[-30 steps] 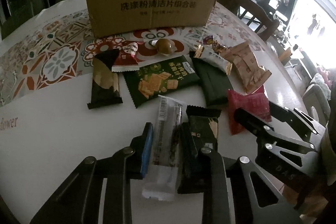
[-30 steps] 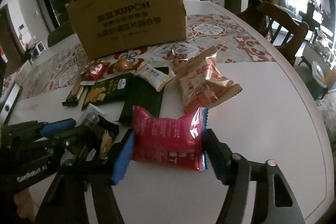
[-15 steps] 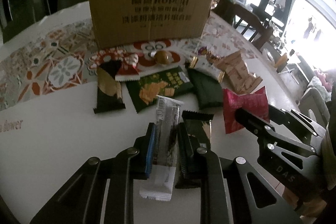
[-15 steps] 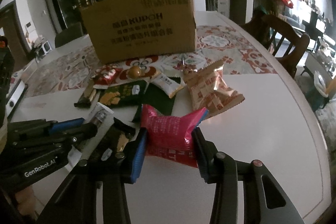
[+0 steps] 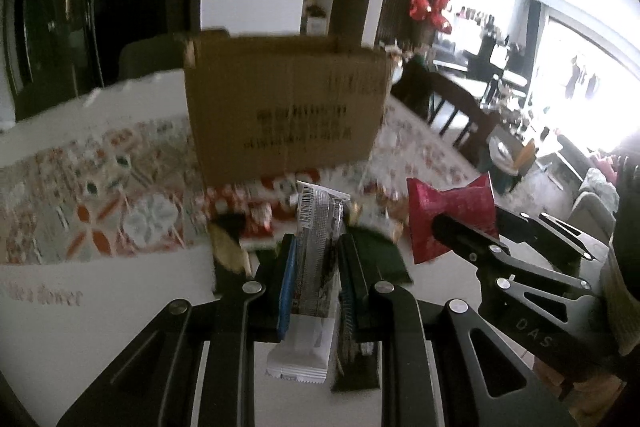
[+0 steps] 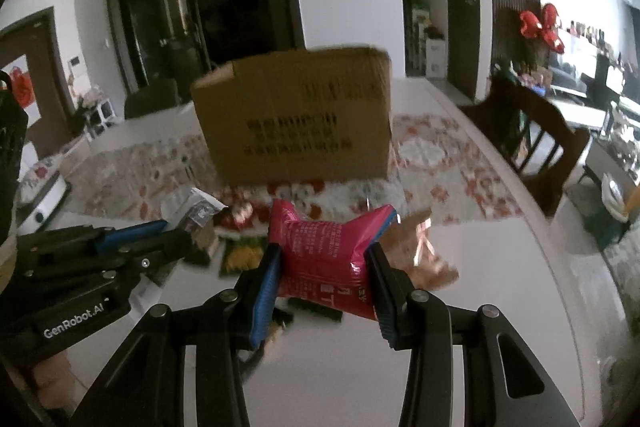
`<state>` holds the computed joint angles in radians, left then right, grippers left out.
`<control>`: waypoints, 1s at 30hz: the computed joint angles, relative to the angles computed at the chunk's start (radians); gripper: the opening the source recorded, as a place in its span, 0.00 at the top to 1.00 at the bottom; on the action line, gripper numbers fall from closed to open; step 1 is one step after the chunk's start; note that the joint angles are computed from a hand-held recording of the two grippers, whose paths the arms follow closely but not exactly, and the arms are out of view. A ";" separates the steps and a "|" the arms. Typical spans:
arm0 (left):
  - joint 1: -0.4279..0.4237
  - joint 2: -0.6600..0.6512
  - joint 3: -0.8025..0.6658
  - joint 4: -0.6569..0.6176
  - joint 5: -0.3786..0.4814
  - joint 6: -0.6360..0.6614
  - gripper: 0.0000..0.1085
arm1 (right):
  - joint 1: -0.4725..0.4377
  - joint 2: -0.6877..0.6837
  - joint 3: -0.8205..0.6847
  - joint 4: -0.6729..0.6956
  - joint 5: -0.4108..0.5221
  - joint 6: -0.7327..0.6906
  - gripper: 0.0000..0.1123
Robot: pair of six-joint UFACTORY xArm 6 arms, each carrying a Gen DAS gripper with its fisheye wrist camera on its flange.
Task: Organize snacks
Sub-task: 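Lift both snacks over the box and open both tools to drop them in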
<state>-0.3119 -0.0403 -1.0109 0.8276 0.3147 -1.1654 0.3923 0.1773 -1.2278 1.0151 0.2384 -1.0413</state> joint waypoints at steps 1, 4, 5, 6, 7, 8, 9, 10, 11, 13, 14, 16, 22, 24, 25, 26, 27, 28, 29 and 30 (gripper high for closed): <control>0.005 -0.003 -0.005 0.023 -0.003 -0.014 0.80 | 0.002 0.001 -0.013 0.019 -0.001 -0.019 0.61; 0.019 -0.007 -0.032 0.097 -0.003 -0.058 0.80 | 0.009 0.005 -0.048 0.073 0.000 -0.073 0.61; 0.023 -0.005 -0.044 0.115 0.000 -0.067 0.80 | 0.011 0.009 -0.065 0.089 0.001 -0.091 0.61; 0.027 -0.003 -0.057 0.127 0.004 -0.071 0.80 | 0.011 0.016 -0.087 0.100 0.006 -0.101 0.61; 0.033 0.001 -0.072 0.147 0.006 -0.084 0.80 | 0.009 0.026 -0.113 0.108 0.017 -0.105 0.61; 0.040 0.005 -0.086 0.164 0.006 -0.095 0.80 | 0.008 0.033 -0.130 0.114 0.023 -0.111 0.61; 0.046 0.010 -0.102 0.183 0.009 -0.103 0.80 | 0.009 0.049 -0.161 0.113 0.022 -0.108 0.61; 0.051 0.013 -0.115 0.200 0.012 -0.114 0.80 | 0.010 0.062 -0.186 0.119 0.022 -0.112 0.61; 0.056 0.018 -0.130 0.217 0.014 -0.122 0.80 | 0.013 0.077 -0.216 0.133 0.019 -0.123 0.61; 0.070 0.035 -0.167 0.229 0.018 -0.116 0.80 | 0.016 0.114 -0.282 0.148 0.015 -0.130 0.61; 0.077 0.044 -0.183 0.225 0.017 -0.108 0.80 | 0.017 0.134 -0.315 0.151 0.018 -0.126 0.61; 0.094 0.068 -0.223 0.207 0.011 -0.078 0.80 | 0.014 0.168 -0.373 0.132 0.030 -0.097 0.61; 0.125 0.144 -0.348 0.213 0.021 -0.033 0.80 | 0.006 0.309 -0.594 0.013 0.085 0.039 0.61; 0.133 0.174 -0.390 0.179 0.020 0.011 0.80 | 0.001 0.367 -0.683 -0.052 0.114 0.107 0.61; 0.139 0.192 -0.413 0.157 0.015 0.036 0.80 | -0.002 0.395 -0.726 -0.081 0.129 0.137 0.61; 0.146 0.208 -0.434 0.135 0.010 0.062 0.80 | -0.005 0.418 -0.761 -0.101 0.142 0.155 0.61; 0.151 0.229 -0.463 0.113 0.011 0.086 0.80 | -0.009 0.446 -0.804 -0.133 0.159 0.186 0.61; 0.154 0.245 -0.483 0.092 0.013 0.106 0.80 | -0.012 0.472 -0.846 -0.165 0.174 0.218 0.61; 0.159 0.265 -0.507 0.052 0.007 0.142 0.80 | -0.016 0.508 -0.904 -0.198 0.197 0.252 0.61; 0.162 0.281 -0.526 0.016 0.002 0.175 0.80 | -0.019 0.549 -0.970 -0.246 0.222 0.300 0.61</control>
<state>-0.1494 0.2410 -1.5367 0.8440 0.3167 -0.9906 0.3736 0.7263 -2.1976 0.7694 0.4601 -0.7409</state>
